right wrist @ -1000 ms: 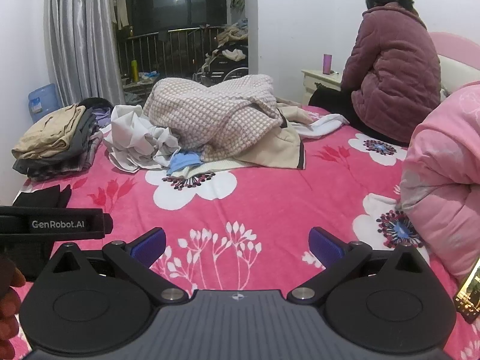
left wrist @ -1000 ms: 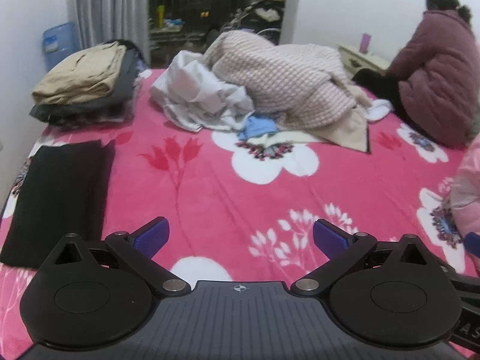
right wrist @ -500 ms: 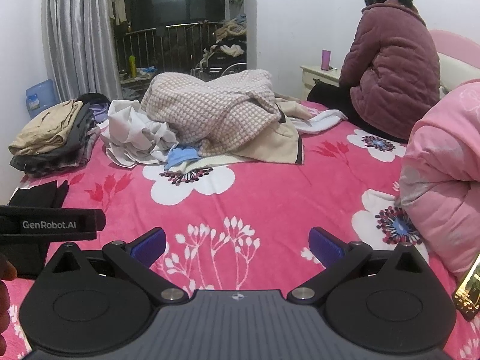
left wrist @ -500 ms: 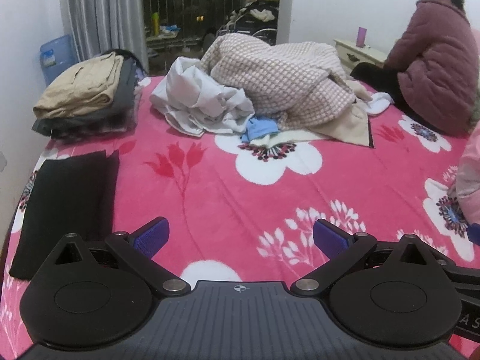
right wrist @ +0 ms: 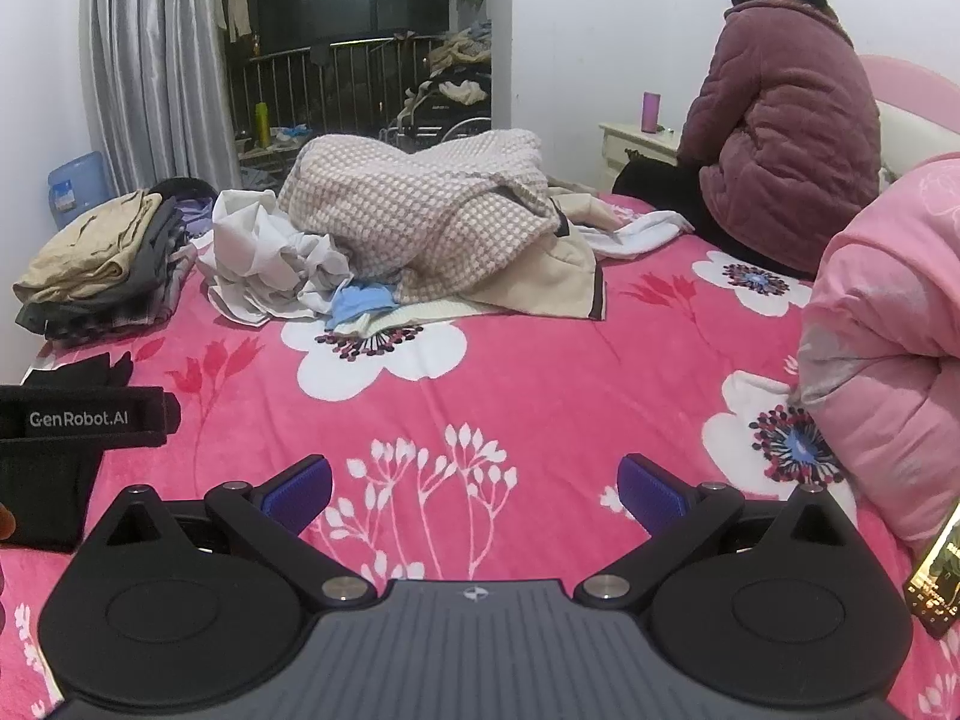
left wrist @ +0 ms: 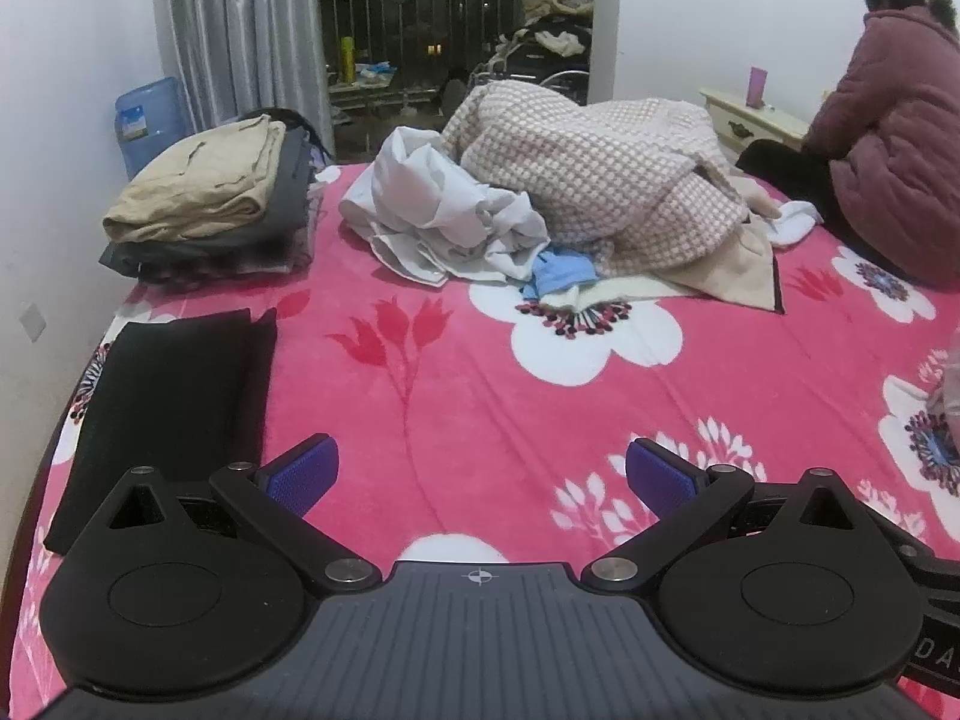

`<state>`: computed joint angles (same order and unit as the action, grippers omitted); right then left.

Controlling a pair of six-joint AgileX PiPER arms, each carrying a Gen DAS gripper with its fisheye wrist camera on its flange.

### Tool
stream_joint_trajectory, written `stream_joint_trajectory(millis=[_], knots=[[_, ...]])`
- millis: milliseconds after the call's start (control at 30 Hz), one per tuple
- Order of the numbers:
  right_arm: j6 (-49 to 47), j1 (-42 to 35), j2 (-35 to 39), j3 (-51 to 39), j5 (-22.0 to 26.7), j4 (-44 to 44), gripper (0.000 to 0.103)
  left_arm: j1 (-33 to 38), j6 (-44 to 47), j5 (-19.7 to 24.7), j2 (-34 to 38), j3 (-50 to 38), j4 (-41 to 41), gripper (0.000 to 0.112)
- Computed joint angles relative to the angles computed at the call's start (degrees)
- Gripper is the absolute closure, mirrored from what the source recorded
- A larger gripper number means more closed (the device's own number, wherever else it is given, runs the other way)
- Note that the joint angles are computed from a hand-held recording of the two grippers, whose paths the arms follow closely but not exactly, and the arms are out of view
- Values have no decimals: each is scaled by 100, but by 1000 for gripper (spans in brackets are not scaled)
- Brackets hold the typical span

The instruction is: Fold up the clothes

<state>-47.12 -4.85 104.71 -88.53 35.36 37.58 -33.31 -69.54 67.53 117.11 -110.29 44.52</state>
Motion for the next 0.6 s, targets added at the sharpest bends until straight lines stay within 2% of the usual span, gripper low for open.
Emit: stream_joint_trajectory(millis=[600], knots=[[9,2,25,-45,23,-28,0,12,-58,64,1,-14,53,9]])
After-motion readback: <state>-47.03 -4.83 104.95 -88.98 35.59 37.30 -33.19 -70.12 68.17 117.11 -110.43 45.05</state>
